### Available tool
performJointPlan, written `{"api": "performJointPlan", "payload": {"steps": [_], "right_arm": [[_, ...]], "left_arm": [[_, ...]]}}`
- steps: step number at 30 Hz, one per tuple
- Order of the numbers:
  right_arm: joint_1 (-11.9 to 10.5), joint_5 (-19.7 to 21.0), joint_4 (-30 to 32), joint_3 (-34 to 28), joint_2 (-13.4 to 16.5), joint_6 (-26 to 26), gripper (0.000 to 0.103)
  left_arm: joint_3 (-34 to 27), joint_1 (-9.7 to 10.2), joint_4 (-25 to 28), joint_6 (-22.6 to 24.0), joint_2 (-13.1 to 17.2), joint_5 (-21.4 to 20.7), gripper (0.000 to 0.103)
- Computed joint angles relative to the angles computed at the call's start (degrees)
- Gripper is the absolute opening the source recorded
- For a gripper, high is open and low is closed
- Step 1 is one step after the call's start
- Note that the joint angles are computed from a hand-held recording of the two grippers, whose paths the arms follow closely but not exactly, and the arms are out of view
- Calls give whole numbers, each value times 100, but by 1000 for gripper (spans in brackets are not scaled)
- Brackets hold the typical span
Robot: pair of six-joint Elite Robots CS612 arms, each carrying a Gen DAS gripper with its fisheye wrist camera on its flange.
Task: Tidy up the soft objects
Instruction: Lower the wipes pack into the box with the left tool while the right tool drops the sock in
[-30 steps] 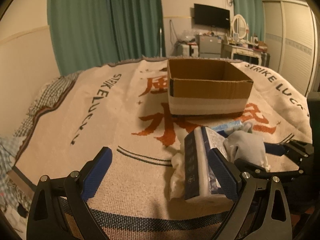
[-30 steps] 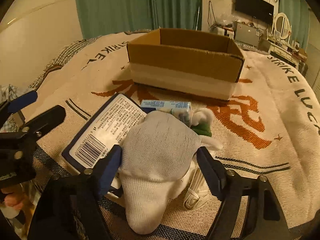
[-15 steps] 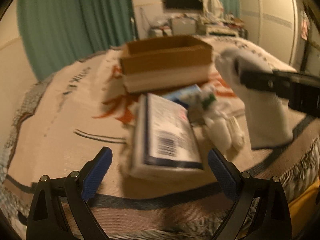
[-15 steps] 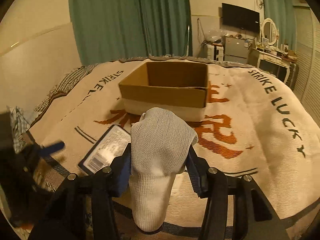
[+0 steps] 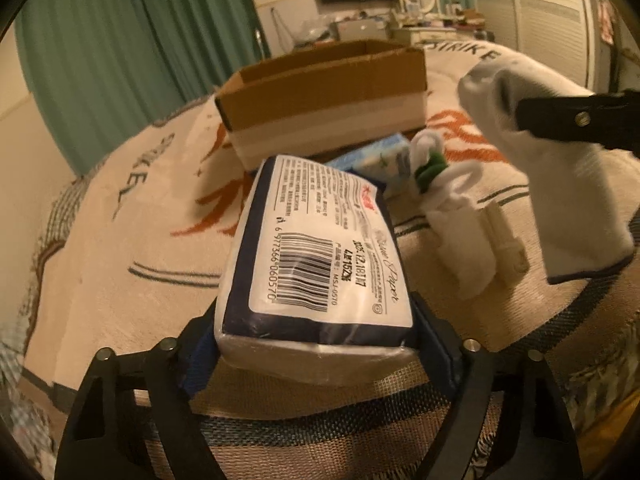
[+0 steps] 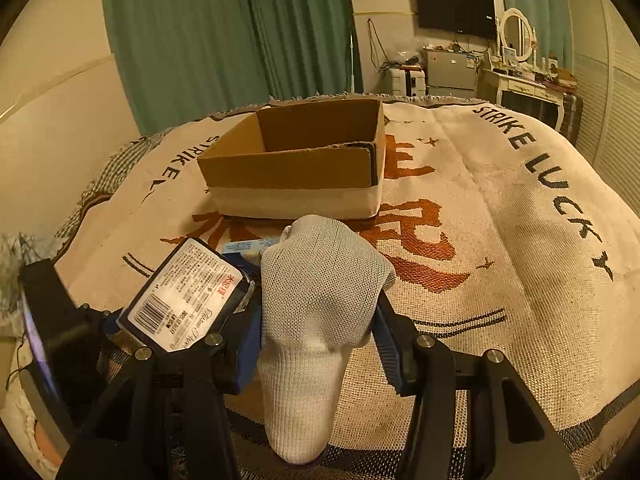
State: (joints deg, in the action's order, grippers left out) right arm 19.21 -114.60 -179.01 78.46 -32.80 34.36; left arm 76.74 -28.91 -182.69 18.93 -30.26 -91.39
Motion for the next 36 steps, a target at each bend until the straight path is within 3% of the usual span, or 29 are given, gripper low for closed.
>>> {"api": "performJointPlan", "payload": {"steps": [4, 9, 14, 17, 22, 30, 36], "right_arm": [[38, -99, -66, -12, -31, -102, 50], [26, -151, -363, -37, -100, -350, 50], [-64, -280, -716, -286, -140, -911, 50], [-157, -327, -740, -633, -104, -1321, 50], [-364, -227, -543, -1357, 92, -1702, 50], [-768, 405, 326, -2535, 731, -1446, 50], [-977, 911, 952, -3039, 1168, -1116, 50]], "left_arm": [[87, 76, -421, -92, -111, -247, 81], [-96, 252, -364, -539, -297, -1105, 81], [-657, 336, -208, -822, -247, -1598, 81], [-1133, 321, -19, -1067, -124, -1602, 81], [-2219, 278, 512, -1293, 320, -1695, 81], [-4161, 121, 2053, -1274, 1383, -1212, 81], [-5099, 55, 2894, -760, 1981, -1121, 84]]}}
